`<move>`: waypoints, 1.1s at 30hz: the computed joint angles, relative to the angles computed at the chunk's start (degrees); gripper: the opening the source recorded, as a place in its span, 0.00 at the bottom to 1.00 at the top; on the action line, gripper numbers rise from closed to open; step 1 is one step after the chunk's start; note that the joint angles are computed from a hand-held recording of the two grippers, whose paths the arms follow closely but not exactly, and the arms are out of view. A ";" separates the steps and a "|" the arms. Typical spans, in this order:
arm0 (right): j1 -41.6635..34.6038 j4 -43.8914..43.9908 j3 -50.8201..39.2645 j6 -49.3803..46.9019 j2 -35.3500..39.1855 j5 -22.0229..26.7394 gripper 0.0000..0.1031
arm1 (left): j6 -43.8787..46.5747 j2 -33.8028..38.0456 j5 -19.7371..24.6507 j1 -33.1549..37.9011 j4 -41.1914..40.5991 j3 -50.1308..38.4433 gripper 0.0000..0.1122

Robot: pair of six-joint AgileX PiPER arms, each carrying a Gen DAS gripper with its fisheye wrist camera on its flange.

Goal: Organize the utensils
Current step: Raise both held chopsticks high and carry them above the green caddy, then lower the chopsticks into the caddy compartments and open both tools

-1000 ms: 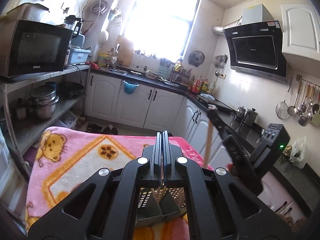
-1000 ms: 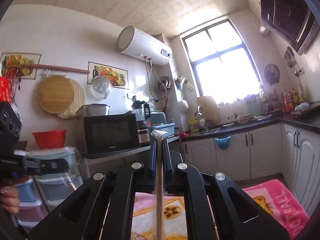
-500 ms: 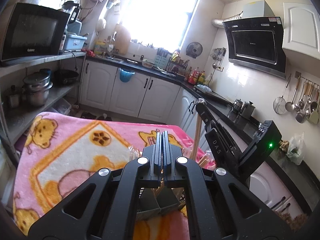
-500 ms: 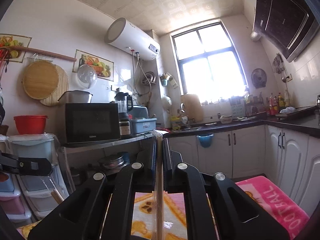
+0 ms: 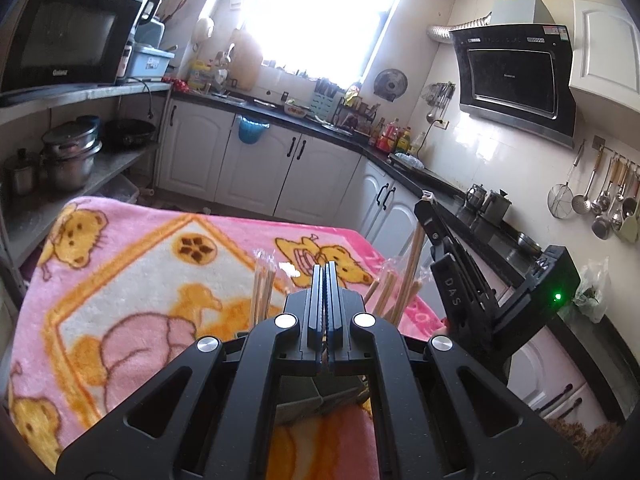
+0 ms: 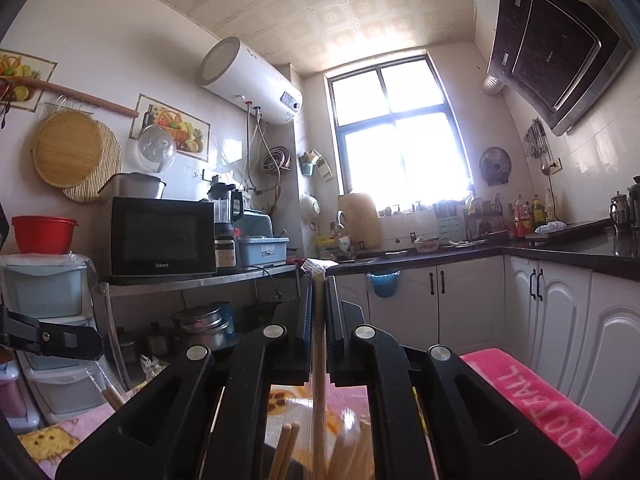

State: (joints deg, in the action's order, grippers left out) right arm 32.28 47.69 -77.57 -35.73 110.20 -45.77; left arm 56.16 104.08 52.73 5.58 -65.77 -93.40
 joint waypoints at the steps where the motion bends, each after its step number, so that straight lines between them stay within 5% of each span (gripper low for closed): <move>1: 0.03 -0.26 0.81 0.45 -0.25 -0.18 0.06 | 0.12 -0.11 -0.22 -0.11 0.06 0.44 0.00; 10: -0.52 -0.98 9.54 4.70 -5.32 1.73 0.06 | 2.29 -1.64 -2.42 -0.48 0.11 5.48 0.00; 21: -0.21 9.38 14.00 -1.88 -12.96 14.56 0.12 | 2.68 -3.61 -5.52 -0.68 0.71 11.76 0.00; 33: 2.46 22.57 18.27 -11.45 -18.01 17.63 0.44 | 4.51 -6.40 -6.24 2.01 -1.35 17.96 0.36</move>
